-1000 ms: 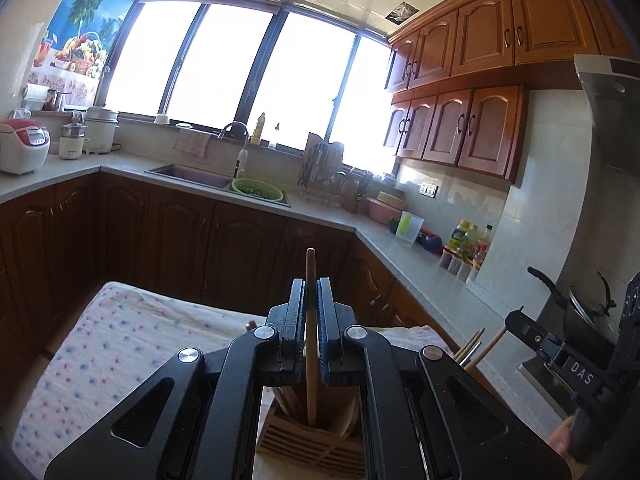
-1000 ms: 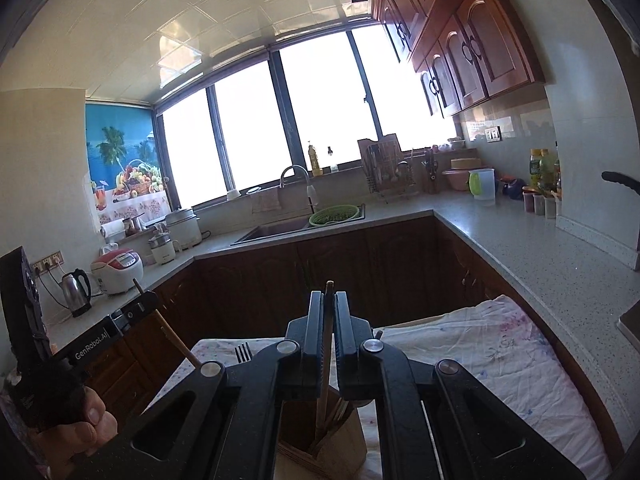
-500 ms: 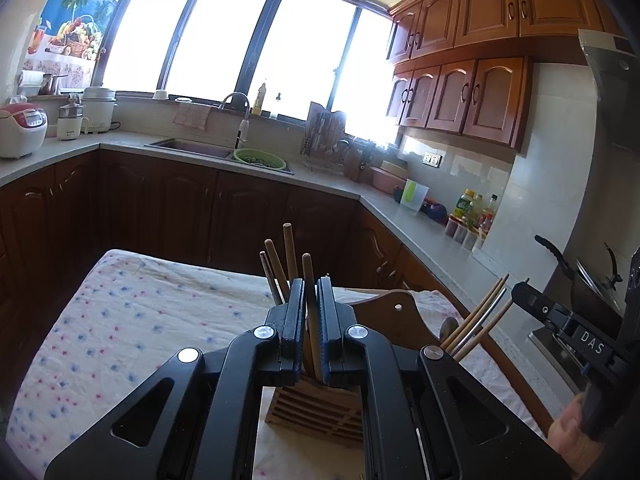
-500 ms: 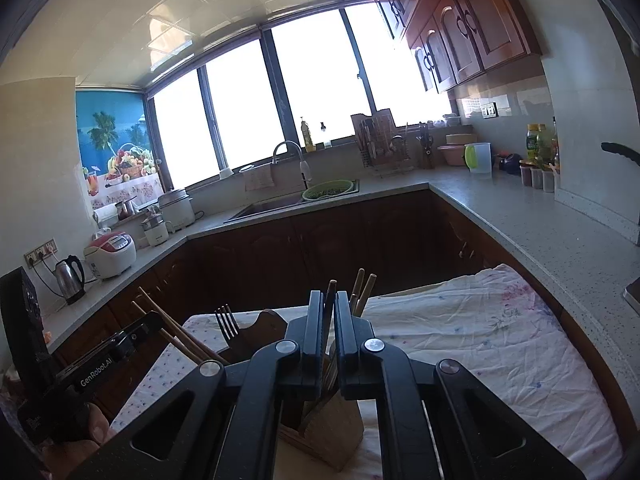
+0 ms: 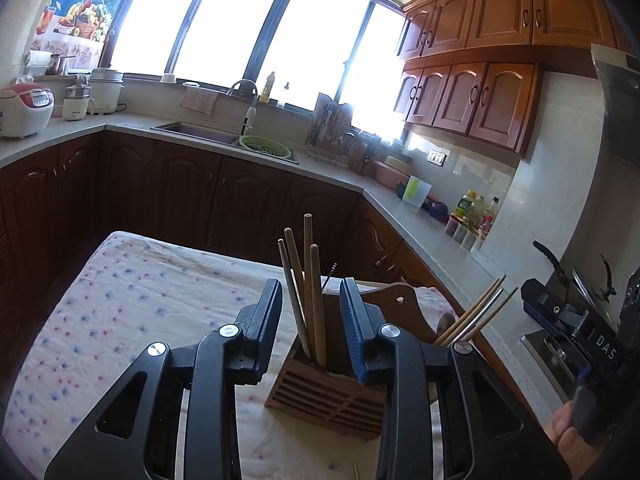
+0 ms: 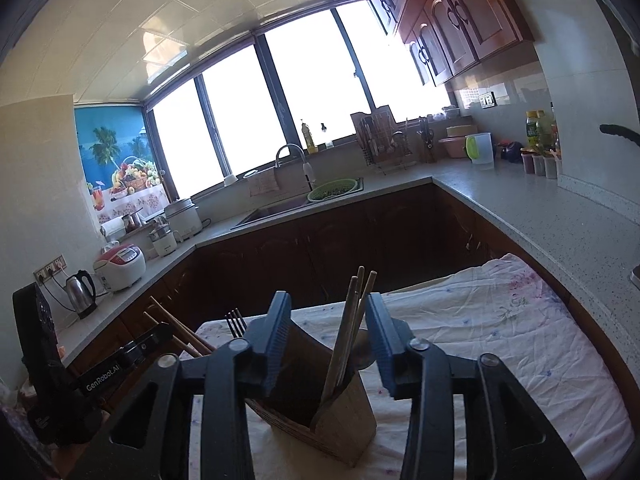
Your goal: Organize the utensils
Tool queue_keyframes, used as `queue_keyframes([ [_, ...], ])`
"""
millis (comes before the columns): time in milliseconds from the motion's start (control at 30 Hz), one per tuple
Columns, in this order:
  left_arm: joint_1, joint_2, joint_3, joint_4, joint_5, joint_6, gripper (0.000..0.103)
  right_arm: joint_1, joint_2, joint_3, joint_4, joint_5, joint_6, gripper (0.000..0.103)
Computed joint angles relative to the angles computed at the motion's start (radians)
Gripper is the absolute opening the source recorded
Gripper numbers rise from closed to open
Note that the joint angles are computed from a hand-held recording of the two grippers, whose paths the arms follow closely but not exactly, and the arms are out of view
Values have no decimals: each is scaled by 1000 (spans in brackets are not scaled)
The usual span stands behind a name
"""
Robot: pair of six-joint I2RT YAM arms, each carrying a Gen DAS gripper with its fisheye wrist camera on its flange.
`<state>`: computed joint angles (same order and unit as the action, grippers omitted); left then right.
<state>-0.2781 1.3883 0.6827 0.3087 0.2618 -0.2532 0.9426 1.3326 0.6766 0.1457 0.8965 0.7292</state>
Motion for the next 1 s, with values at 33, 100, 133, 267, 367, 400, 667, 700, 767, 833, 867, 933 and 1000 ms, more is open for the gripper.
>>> queue_keyframes([
  [33, 3, -20, -15, -4, -1, 1, 33, 12, -6, -3, 6, 14, 3, 54],
  [100, 11, -65, -57, -4, -1, 2, 40, 37, -33, -22, 10, 38, 14, 59],
  [133, 15, -88, -79, -6, -4, 3, 42, 49, -45, -33, 13, 49, 23, 66],
  [267, 51, -177, -192, -8, 1, -5, 61, 124, -87, -101, 36, 111, 79, 88],
  [367, 91, -233, -272, -38, 22, -2, 64, 203, -78, -142, 8, 171, 186, 90],
  [400, 108, -257, -304, -44, 32, -1, 67, 228, -68, -151, -8, 185, 230, 90],
  [667, 187, -516, -500, -178, 68, 40, 77, 452, 134, -137, -194, 263, 673, 94],
  [700, 198, -560, -514, -217, 71, 49, 77, 470, 159, -128, -218, 259, 718, 94],
  [767, 236, -640, -532, -299, 105, 67, 78, 504, 201, -107, -272, 250, 803, 94],
  [833, 293, -728, -548, -390, 154, 88, 78, 544, 241, -86, -328, 254, 885, 94],
  [867, 324, -773, -556, -436, 179, 108, 78, 567, 271, -64, -381, 261, 946, 94],
  [933, 370, -868, -568, -538, 208, 151, 78, 603, 311, -37, -459, 261, 1050, 94],
  [1000, 406, -945, -576, -616, 230, 184, 78, 634, 338, -24, -505, 257, 1133, 94],
])
